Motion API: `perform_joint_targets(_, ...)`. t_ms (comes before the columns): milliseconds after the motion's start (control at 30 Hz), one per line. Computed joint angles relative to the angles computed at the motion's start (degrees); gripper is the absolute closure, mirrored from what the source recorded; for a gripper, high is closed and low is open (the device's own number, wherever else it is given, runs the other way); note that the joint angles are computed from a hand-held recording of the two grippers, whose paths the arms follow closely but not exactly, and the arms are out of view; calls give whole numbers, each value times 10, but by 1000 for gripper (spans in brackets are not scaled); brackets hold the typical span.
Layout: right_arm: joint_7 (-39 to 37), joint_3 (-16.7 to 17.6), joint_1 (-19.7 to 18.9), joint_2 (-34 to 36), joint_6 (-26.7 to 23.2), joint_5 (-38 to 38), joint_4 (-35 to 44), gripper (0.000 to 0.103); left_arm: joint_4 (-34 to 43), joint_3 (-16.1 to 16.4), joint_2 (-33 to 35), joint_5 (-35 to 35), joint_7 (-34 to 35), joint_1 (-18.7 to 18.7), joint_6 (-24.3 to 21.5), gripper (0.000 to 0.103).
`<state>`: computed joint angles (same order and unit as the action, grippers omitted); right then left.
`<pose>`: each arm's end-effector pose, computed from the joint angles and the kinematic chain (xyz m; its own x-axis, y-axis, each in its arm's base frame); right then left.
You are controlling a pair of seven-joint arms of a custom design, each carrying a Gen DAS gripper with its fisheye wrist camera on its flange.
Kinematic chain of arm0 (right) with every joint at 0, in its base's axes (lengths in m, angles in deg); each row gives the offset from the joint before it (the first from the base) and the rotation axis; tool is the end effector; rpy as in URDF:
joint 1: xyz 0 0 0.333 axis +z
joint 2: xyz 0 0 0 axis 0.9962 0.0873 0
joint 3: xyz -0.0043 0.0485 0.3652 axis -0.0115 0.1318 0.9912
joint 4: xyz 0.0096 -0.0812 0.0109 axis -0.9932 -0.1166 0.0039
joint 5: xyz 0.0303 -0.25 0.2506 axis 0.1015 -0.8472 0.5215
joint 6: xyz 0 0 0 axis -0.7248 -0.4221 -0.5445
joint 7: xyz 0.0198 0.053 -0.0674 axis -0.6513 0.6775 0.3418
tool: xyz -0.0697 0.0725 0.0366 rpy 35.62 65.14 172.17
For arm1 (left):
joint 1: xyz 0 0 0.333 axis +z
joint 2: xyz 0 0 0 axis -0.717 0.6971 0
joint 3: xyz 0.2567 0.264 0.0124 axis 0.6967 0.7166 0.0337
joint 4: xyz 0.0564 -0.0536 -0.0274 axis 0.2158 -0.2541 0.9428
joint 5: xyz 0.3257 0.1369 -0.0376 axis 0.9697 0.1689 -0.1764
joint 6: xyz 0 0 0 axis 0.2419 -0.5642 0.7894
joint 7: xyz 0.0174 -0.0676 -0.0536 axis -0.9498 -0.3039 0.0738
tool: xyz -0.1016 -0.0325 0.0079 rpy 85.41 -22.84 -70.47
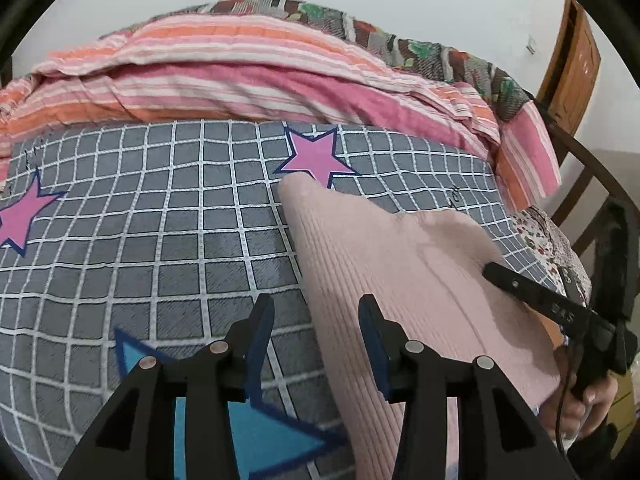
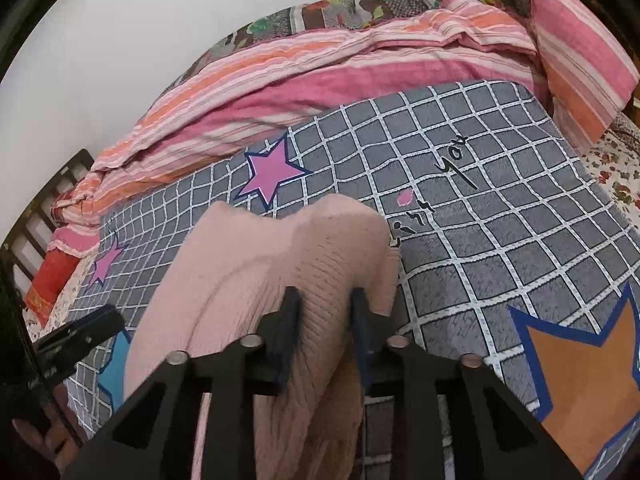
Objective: Fold small clothes
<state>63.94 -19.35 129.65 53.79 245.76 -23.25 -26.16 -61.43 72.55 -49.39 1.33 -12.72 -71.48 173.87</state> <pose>0.6484 0.3759 0.3318 0.0526 -0.9561 -0.2882 -0.7143 0.1656 -0.6799 0.6435 -0.3269 0.3517 -0.1712 -0.9530 0.2500 -0.7422 -0.0421 -0.6689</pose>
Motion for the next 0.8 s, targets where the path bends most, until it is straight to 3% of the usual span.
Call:
perform_joint_targets(133, -11, 5, -3, -2, 15, -2, -6, 93, 24, -40, 20, -5, 14, 35, -18, 61)
perform_joint_targets(200, -22, 16, -9, -8, 34, 4, -20, 93, 20, -60, 23, -11, 17, 54, -8, 55)
perform_joint_targets(233, -29, 20, -11, -10, 40, 8, -25, 93, 15, -70, 24, -15, 18, 65, 2, 47)
perform_joint_targets(300, -41, 18, -8, -9, 46, 18, -30, 93, 6, -96, 28, -18, 26, 88, 24, 45)
perform_joint_targets(433, -53, 32, -21, -2, 30, 36, -21, 93, 15, -146, 40, -21, 47, 123, 22, 45)
perform_joint_targets(500, -60, 57, -40, -11, 39, 38, -29, 90, 31, -182, 52, -21, 64, 145, 12, 45)
perform_joint_targets(667, -80, 106, -69, -41, 72, 52, -75, 66, 96, -259, 103, -35, 120, 181, -37, 45)
perform_joint_targets(733, -93, 151, -101, -49, 80, 53, -89, 62, 119, -258, 118, -51, 129, 171, -48, 44)
perform_joint_targets(800, -100, 172, -115, -48, 82, 59, -92, 58, 136, -251, 128, -62, 138, 161, -56, 43)
